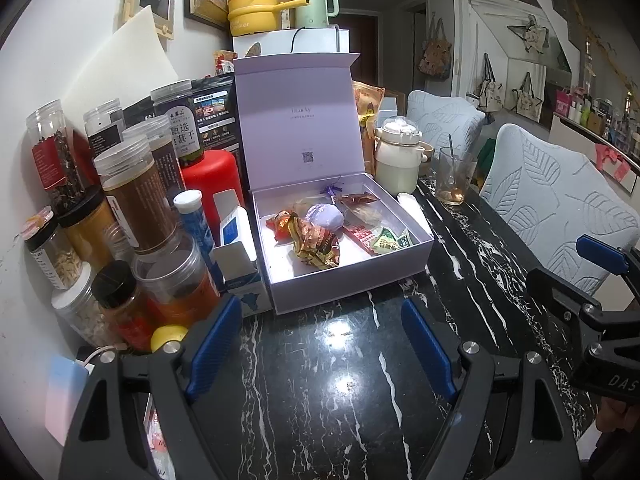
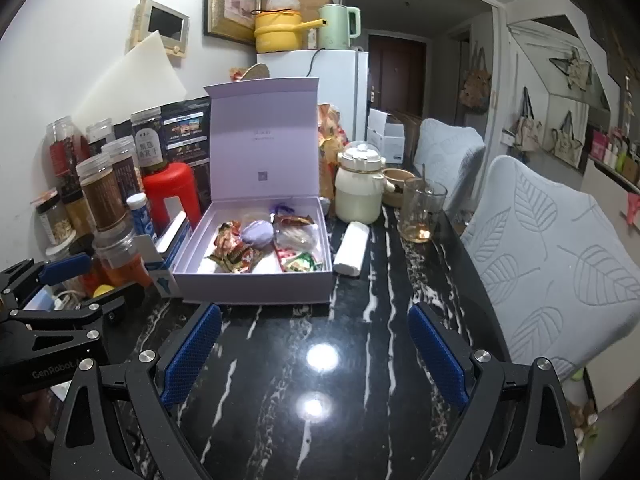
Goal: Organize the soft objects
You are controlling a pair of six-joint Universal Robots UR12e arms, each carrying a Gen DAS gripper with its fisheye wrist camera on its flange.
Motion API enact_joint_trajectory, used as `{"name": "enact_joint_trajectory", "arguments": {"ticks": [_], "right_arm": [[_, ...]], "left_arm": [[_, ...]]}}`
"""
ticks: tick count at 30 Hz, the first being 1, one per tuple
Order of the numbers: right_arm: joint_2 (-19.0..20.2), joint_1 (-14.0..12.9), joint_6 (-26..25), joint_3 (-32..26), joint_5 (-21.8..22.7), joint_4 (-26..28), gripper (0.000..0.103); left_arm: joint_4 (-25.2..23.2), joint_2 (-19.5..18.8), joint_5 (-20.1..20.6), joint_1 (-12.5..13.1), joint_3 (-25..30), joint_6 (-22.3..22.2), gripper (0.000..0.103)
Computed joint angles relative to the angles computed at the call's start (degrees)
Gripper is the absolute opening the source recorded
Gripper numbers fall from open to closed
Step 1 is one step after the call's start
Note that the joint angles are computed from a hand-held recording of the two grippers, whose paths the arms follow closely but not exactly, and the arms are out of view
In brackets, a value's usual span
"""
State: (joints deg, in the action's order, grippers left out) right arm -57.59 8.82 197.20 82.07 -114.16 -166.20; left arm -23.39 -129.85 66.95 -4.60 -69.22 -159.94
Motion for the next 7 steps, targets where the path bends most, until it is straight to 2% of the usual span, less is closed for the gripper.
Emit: {"name": "enact_joint_trajectory", "arguments": {"ticks": [7], "right_arm": [[-0.02,-0.09,0.49,0.08,-0.09,0.33,0.096]], "left_arm": [[-1.36,-0.22,-0.12,-0.17,0.35,0.98,0.082]]}}
